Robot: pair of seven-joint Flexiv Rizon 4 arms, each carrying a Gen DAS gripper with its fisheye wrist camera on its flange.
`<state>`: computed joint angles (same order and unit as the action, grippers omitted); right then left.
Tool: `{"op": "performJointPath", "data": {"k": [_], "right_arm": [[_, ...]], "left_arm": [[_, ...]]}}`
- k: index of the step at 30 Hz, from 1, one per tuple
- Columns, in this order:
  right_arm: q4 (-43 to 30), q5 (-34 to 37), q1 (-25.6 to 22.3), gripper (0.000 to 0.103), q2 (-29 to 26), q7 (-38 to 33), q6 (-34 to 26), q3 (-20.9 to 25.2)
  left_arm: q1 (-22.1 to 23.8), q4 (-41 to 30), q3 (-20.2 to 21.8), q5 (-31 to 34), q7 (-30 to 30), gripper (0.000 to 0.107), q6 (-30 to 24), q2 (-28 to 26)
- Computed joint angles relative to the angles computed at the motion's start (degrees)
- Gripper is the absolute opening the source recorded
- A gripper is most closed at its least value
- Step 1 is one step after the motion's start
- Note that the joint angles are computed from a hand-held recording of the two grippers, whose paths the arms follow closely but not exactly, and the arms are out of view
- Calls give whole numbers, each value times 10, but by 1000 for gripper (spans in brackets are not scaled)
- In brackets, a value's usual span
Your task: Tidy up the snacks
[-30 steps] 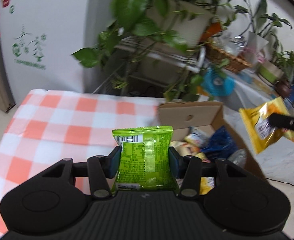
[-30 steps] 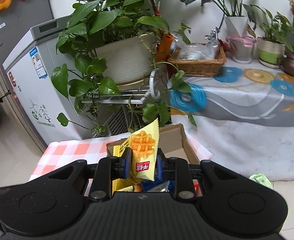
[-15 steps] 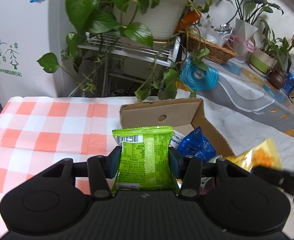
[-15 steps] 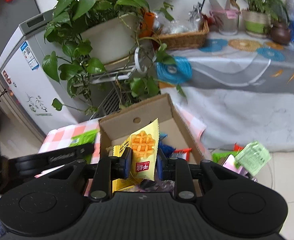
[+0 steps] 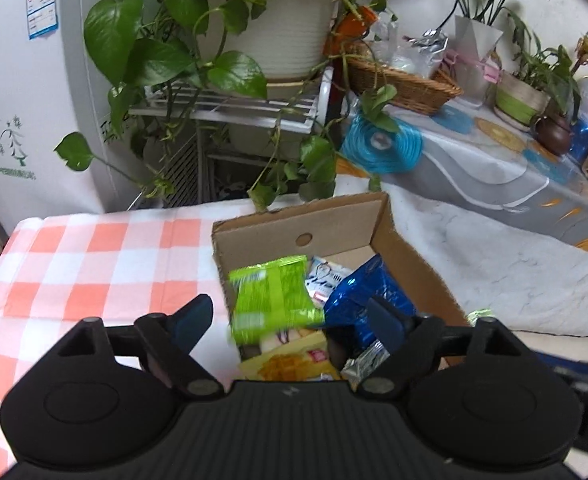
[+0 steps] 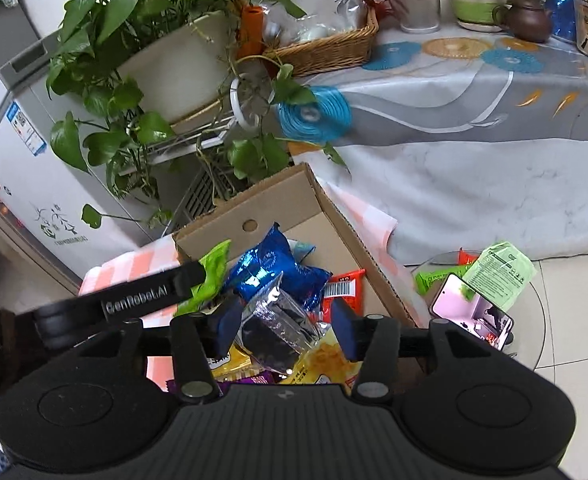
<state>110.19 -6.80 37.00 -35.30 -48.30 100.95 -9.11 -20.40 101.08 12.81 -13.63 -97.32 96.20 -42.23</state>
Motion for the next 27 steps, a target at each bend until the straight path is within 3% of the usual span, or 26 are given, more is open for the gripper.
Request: {"op": "performJointPath", "data": {"k": [3,10,14,27], "right_arm": [[7,2,33,68,3,-5,4,-40],[7,5,48,77,4,-11,-3,-61],[4,4,60,89,1,-12,-5,-76],[-1,-26,87,96,-6,2,-36,-113]], "left_arm": [[-33,-2,42,2,-9,87,-25,0],[-68,7,90,33,-53,90,-51,9],[-96,5,130,62,-82,90,-74,10],[-120,-1,173,162,-170,93,-137,32]]}}
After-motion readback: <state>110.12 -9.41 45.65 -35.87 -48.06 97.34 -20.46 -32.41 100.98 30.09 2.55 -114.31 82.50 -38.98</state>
